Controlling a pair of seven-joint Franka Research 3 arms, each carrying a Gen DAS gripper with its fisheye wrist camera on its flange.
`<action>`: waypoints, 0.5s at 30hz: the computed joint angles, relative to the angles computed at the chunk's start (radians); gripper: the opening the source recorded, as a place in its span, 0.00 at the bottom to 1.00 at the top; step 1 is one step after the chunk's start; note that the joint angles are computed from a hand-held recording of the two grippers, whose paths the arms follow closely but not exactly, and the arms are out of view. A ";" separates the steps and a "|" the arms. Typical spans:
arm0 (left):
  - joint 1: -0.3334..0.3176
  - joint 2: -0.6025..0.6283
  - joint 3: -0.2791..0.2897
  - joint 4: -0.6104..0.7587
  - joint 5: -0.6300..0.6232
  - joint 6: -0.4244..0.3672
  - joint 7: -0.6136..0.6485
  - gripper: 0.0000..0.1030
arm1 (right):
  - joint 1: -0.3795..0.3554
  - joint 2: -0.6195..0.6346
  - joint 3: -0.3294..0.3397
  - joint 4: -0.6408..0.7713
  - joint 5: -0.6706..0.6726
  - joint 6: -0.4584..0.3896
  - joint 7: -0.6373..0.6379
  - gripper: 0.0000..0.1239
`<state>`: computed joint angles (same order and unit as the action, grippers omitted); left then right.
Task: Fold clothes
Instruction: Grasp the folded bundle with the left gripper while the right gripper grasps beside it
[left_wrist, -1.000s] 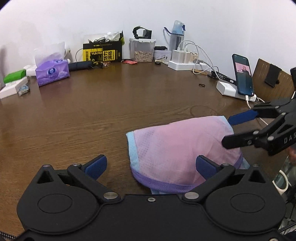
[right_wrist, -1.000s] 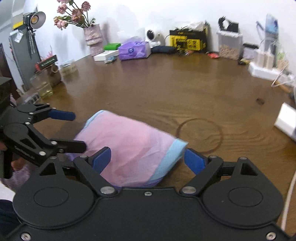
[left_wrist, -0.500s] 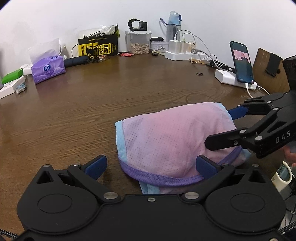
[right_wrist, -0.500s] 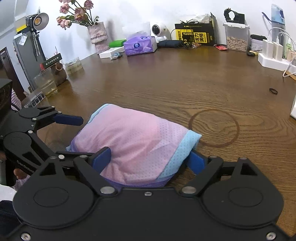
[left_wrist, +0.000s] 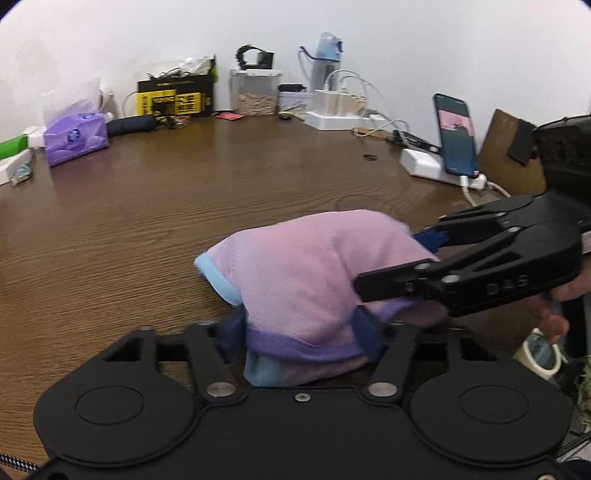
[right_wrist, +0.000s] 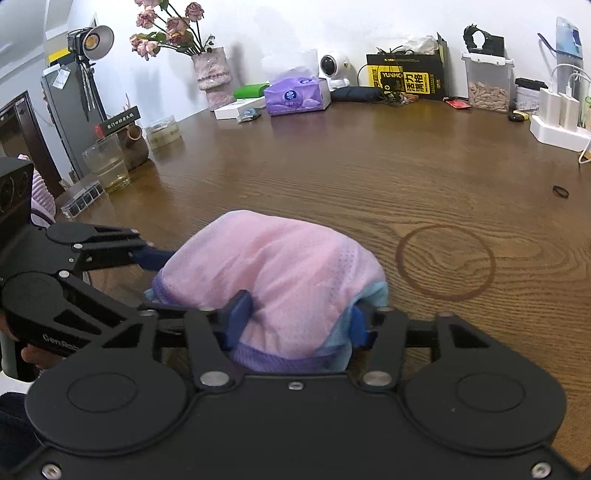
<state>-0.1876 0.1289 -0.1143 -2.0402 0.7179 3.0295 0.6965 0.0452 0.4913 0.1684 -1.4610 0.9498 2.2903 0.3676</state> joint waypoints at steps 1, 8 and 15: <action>-0.004 0.000 0.003 0.001 0.011 0.000 -0.008 0.30 | -0.002 -0.002 0.001 -0.003 0.003 -0.001 -0.005 0.36; 0.021 0.001 -0.027 0.013 -0.064 0.010 0.082 0.14 | 0.005 -0.025 0.004 -0.018 0.022 0.017 -0.034 0.19; 0.059 -0.055 -0.035 0.073 -0.173 -0.061 0.311 0.14 | 0.031 0.002 0.035 0.106 0.064 0.049 -0.046 0.19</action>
